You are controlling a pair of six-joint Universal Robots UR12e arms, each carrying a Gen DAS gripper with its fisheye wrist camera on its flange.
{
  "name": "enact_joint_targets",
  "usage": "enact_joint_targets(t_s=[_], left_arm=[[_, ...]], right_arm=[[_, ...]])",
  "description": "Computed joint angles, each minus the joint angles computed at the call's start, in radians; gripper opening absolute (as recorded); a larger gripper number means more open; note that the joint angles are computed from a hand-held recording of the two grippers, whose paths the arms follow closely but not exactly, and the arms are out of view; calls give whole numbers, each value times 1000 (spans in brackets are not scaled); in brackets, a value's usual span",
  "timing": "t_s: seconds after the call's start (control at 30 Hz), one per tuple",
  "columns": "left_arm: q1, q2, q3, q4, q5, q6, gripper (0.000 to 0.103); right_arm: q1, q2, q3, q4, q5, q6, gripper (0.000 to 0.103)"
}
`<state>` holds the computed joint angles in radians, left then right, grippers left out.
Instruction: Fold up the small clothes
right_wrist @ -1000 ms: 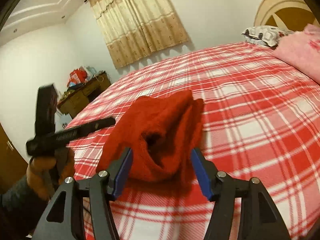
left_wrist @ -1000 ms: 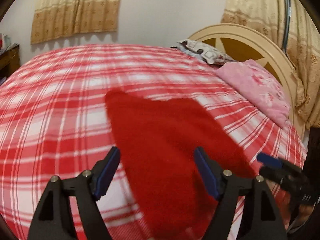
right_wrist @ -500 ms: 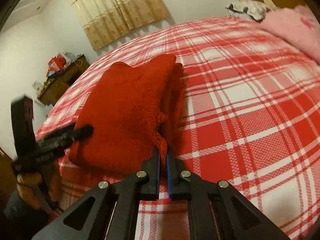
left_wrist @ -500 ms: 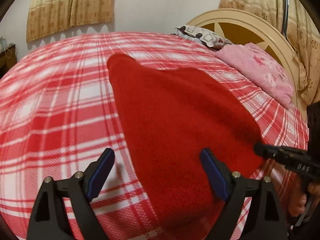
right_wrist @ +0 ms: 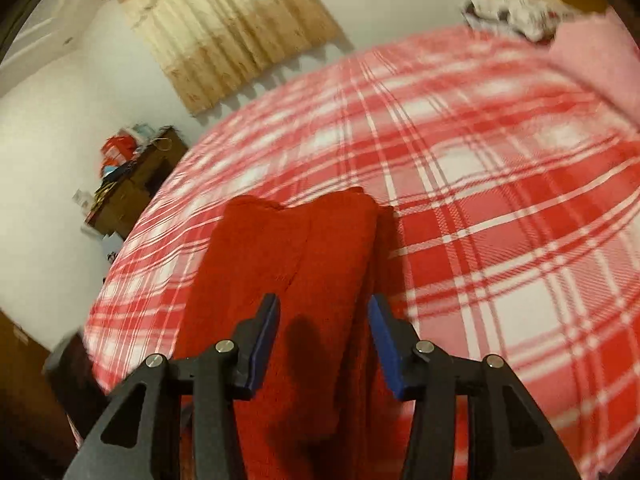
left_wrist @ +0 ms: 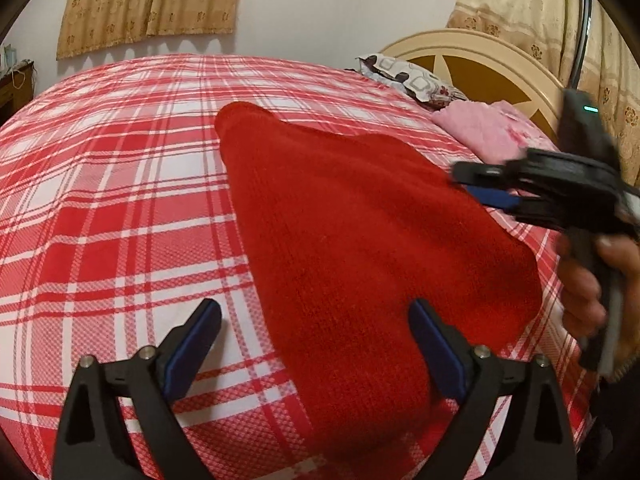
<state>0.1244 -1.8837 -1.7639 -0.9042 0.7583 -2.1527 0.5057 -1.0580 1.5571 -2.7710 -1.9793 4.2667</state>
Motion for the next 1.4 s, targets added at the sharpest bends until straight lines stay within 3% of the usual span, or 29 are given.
enact_joint_targets(t_s=[0.03, 0.07, 0.17, 0.27, 0.33, 0.4, 0.5, 0.6, 0.67, 0.73, 0.8, 0.93, 1.1, 1.33, 1.4], left_arm=[[-1, 0, 0, -2, 1, -3, 101], [0, 0, 4, -21, -4, 8, 102], [-2, -1, 3, -19, 6, 3, 103], [-15, 0, 2, -6, 45, 2, 103], [-18, 2, 0, -2, 55, 3, 103], [-16, 3, -3, 4, 52, 4, 103], [-14, 4, -5, 9, 48, 0, 103], [-5, 8, -14, 24, 25, -7, 103], [8, 15, -34, 64, -13, -10, 103], [14, 20, -48, 97, -30, -9, 103], [9, 20, -47, 99, -8, -6, 103], [4, 13, -32, 75, 11, -7, 103], [-3, 10, -26, 65, 37, -6, 103], [-7, 11, -26, 63, 49, -15, 103], [-8, 11, -23, 54, 51, -13, 103]], right_arm=[[-10, 6, -7, 5, 17, -8, 14], [-8, 11, -23, 35, -8, -22, 11], [6, 23, -71, 92, -122, -79, 8], [-4, 16, -61, 122, -126, -27, 6], [-12, 17, -61, 220, -115, 16, 6], [-18, 14, -35, 189, -80, 32, 6], [1, 7, -19, 143, -125, 17, 6], [33, 4, -32, 90, -204, -52, 12], [53, 15, -48, 24, -239, -120, 37], [64, 29, -46, -117, -192, -215, 41], [57, 40, -48, -161, -83, -256, 41], [46, 44, -35, -73, -50, -194, 41], [23, 24, 47, -200, 20, -147, 37], [61, 36, -25, -49, -113, -213, 38], [60, 40, -55, 70, -113, -206, 39]])
